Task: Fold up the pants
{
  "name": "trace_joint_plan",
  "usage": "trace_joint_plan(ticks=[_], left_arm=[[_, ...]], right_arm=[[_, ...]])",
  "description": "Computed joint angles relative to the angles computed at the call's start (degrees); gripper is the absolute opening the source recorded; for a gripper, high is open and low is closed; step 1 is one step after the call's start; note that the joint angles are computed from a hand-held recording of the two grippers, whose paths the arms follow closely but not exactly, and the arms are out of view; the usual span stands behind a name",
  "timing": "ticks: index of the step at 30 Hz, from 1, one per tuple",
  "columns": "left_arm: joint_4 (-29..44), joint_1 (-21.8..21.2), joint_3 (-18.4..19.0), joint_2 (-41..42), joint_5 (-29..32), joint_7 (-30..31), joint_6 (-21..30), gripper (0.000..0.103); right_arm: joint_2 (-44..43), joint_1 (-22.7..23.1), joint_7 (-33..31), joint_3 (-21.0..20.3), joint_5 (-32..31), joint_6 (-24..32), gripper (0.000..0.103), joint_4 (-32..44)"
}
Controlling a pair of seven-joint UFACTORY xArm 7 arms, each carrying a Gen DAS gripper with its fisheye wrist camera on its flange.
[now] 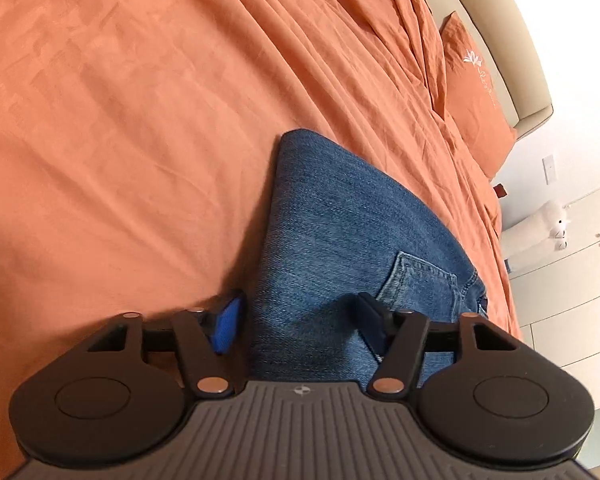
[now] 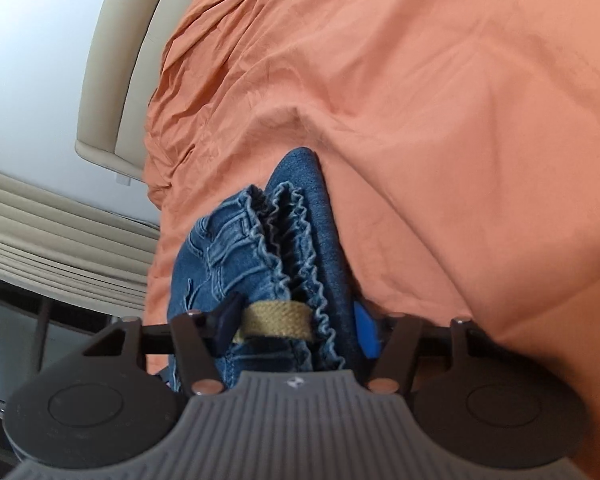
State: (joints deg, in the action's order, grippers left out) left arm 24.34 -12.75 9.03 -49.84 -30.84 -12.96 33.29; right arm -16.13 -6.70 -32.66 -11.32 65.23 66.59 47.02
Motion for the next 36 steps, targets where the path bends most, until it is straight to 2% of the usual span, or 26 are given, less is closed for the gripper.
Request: trace_joint_plan(ticks=[5,9,10,12,17,21,26,32,36], left_arm=[[-0.26,0.33,-1.67,-0.52,0.62,-1.56,-0.63,0.053],[-0.45,1.33,-4.84,-1.89,3.56,-3.92,-1.72,0.021],[-0.64,1.60,-5.54,-2.53,4.43,-4.70,-1.92,0.016],[-1.26,2.68,-7.84,-3.85,6.15,-7.71,-2.99,0.012],[-0.77,4.57,-12.26,-6.23,12.66,-13.96,-2.91,0.009],[1.44,3.89,-12.11,-8.58,16.31,-15.60,0.10,0.009],[5.67,3.45,-11.76,-12.39,20.02,-15.06,7.82,0.009],[11.77,4.92,-8.65,-17.66,22.77,-11.23,19.15,0.008],[18.40,6.97,-5.75,-19.11,24.53,-7.06,27.21,0.008]], right_arm=[[-2.25,0.35,0.18,0.70,-0.73,-1.94,0.038,-0.67],[-5.00,1.45,-0.30,0.55,-1.11,-4.30,0.028,-1.62],[-5.66,1.66,-0.80,0.07,-1.02,-4.44,0.027,-1.98],[-7.68,2.04,-1.18,-0.42,-1.32,-4.92,0.024,-2.76],[-12.61,3.97,-1.89,-0.91,-2.43,-7.09,0.021,-3.85],[-18.15,5.31,0.05,-1.59,-4.45,-7.63,0.020,-5.05],[-26.34,7.57,5.35,-2.65,-7.66,-6.46,0.020,-6.46],[-35.97,10.66,15.14,-0.21,-10.65,-6.07,0.020,-7.85],[-41.16,14.06,21.10,2.75,-10.80,-6.72,0.019,-7.93]])
